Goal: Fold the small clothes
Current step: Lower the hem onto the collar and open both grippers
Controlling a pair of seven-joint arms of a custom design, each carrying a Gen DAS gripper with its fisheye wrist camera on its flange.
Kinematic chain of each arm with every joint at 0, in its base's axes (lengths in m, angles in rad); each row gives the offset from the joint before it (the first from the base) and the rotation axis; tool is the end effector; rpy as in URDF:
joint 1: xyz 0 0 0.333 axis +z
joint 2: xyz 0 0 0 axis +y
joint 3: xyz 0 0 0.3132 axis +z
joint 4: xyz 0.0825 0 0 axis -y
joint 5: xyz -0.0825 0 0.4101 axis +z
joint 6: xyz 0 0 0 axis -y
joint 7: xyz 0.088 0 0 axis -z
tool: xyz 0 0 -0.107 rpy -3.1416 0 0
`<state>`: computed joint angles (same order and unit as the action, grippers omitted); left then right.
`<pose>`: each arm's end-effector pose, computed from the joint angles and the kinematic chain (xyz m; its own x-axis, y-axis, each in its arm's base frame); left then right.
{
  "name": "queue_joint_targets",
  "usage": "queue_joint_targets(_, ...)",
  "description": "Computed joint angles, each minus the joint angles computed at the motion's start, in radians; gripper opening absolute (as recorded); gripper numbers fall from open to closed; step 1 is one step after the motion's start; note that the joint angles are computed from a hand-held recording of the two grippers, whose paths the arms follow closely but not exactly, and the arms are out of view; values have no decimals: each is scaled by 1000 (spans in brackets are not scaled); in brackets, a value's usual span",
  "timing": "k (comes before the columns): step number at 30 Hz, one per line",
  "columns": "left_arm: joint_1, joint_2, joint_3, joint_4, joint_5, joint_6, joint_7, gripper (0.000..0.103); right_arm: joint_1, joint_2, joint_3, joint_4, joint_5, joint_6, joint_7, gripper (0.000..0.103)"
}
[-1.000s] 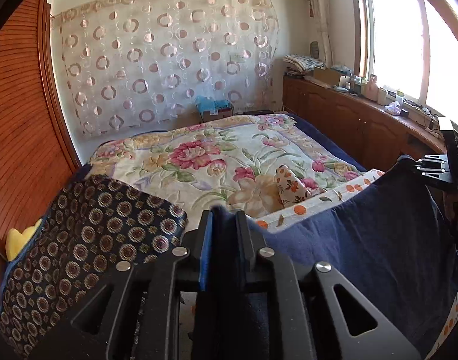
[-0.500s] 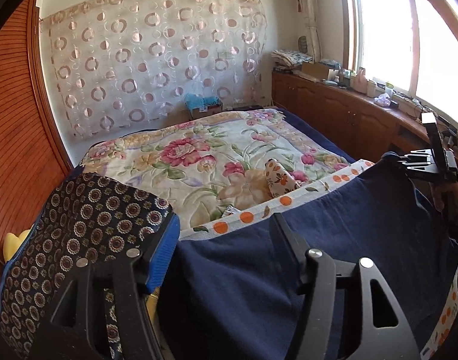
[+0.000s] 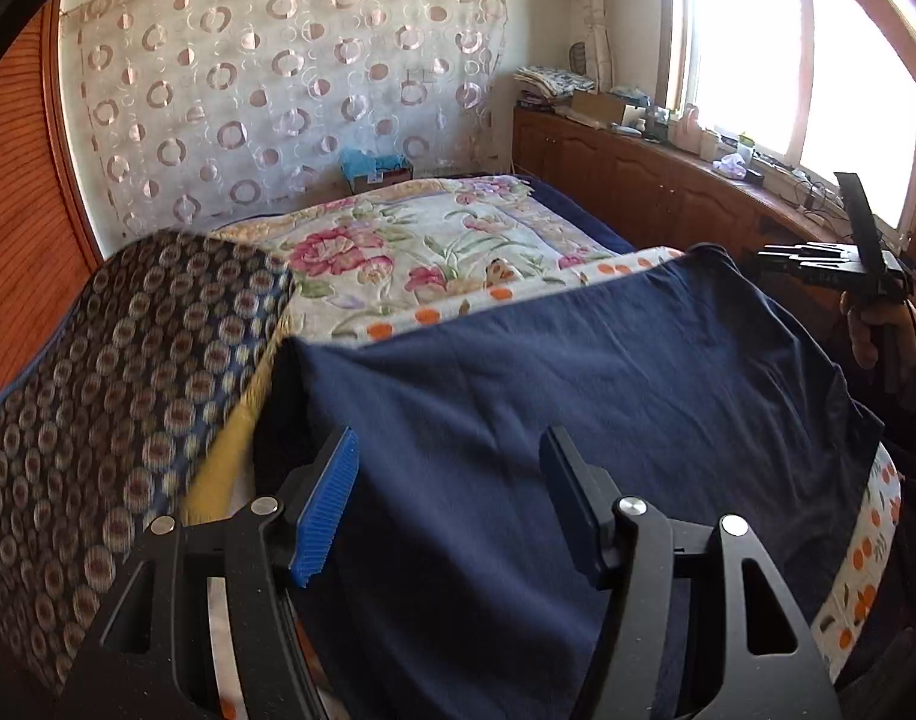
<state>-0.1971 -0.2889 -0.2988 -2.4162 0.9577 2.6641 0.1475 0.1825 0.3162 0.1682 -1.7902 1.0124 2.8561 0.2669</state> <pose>0.4332 -0.2653 0.4442 0.1470 -0.9891 0.0123 -0.6586 -0.1071 -0.7449 0.6713 0.1852 0.4267 0.6596 -0.7503 0.0440 -0.4291 -0.4240 -0.7976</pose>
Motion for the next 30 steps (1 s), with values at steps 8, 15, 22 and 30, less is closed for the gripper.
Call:
queue_joint_targets(8, -44, -91, -34, -114, -65, -42, -88, 64, -8, -168, -10, -210, 248, -20, -242, 53)
queue_joint_targets(15, -70, -129, -62, -163, -77, -58, -170, 64, 28, -266, -73, -338, 334, -57, -284, 53)
queue_joint_targets(22, -90, -166, -80, -207, -73, -53, -266, 64, 60, -331, -103, -430, 382, -70, -264, 53)
queue_joint_targets(30, -115, -137, -80, -199, -89, -69, -261, 64, 80, -283, -101, -411, 254, 6, -96, 53)
